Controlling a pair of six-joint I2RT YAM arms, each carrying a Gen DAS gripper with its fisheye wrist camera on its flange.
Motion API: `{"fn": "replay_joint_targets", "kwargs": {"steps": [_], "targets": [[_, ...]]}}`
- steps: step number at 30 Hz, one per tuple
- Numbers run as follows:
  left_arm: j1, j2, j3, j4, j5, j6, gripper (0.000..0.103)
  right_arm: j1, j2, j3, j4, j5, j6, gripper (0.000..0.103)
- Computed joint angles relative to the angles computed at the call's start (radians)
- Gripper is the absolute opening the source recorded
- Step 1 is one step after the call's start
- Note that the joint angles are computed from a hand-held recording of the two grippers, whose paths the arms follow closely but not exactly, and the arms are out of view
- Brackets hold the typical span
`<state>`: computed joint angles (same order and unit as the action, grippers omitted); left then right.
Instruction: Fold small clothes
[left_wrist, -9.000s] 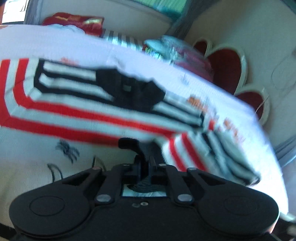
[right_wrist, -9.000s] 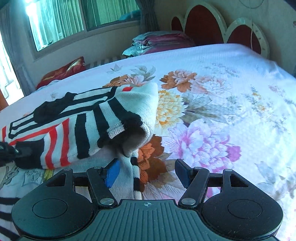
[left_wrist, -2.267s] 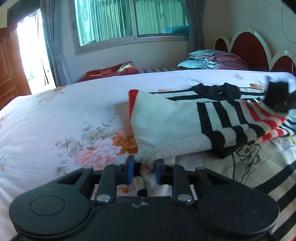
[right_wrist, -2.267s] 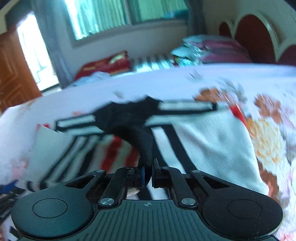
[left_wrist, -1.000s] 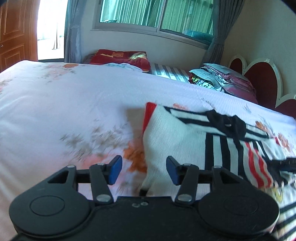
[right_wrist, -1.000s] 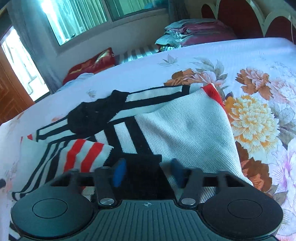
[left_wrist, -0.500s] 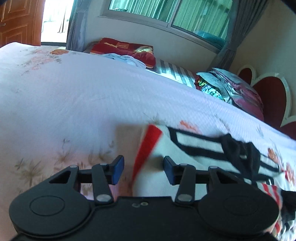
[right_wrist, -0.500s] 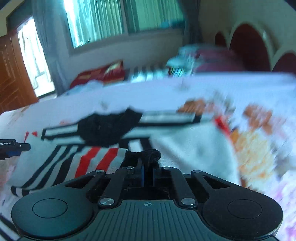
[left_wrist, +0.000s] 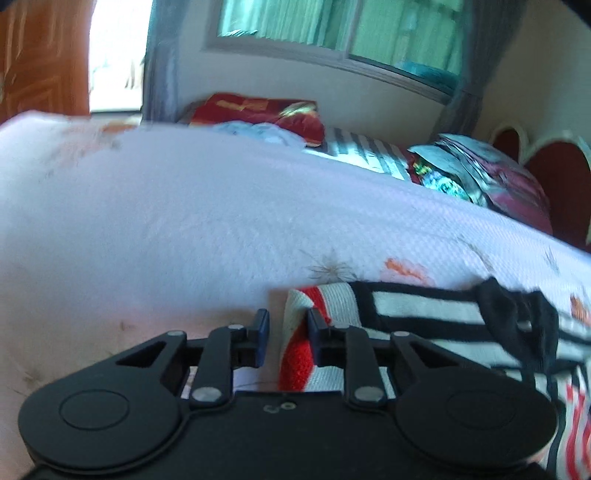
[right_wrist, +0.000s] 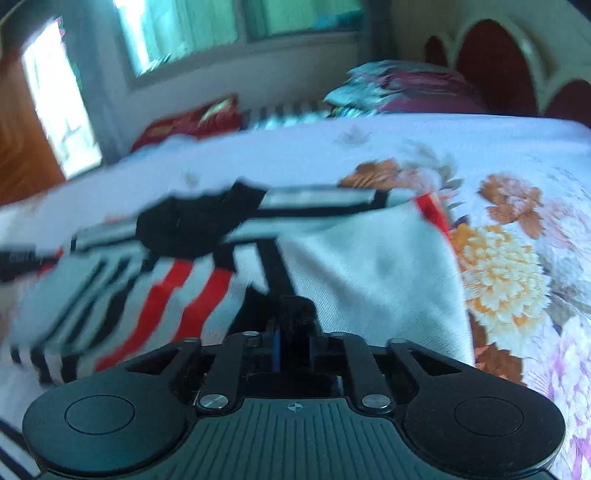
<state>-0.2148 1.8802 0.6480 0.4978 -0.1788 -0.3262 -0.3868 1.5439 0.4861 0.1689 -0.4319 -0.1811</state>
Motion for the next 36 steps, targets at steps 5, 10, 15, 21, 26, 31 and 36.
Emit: {"fn": "replay_joint_targets", "kwargs": {"steps": [5, 10, 15, 21, 26, 31, 36], "targets": [[-0.057, -0.173, -0.129, -0.017, -0.017, 0.021, 0.033, 0.006, -0.049, 0.000, 0.008, -0.007, 0.022, 0.027], [-0.183, -0.256, -0.201, -0.039, -0.032, -0.024, 0.035, 0.106, -0.060, -0.005, 0.013, 0.020, 0.032, 0.027], [-0.313, -0.225, -0.214, -0.044, -0.087, -0.094, 0.035, 0.225, -0.025, 0.001, 0.039, 0.056, 0.039, 0.027], [-0.355, -0.163, -0.208, -0.031, -0.123, -0.118, 0.036, 0.301, 0.017, 0.026, 0.070, 0.083, 0.063, 0.027], [-0.358, -0.154, -0.200, -0.037, -0.130, -0.111, 0.037, 0.353, 0.131, 0.082, 0.078, 0.179, 0.007, 0.027], [-0.359, -0.175, -0.223, -0.035, -0.130, -0.114, 0.039, 0.344, 0.170, 0.070, 0.168, 0.272, -0.025, 0.027], [-0.383, -0.253, -0.277, -0.055, -0.144, -0.134, 0.036, 0.282, 0.082, 0.054, 0.086, 0.160, 0.004, 0.027]]}}
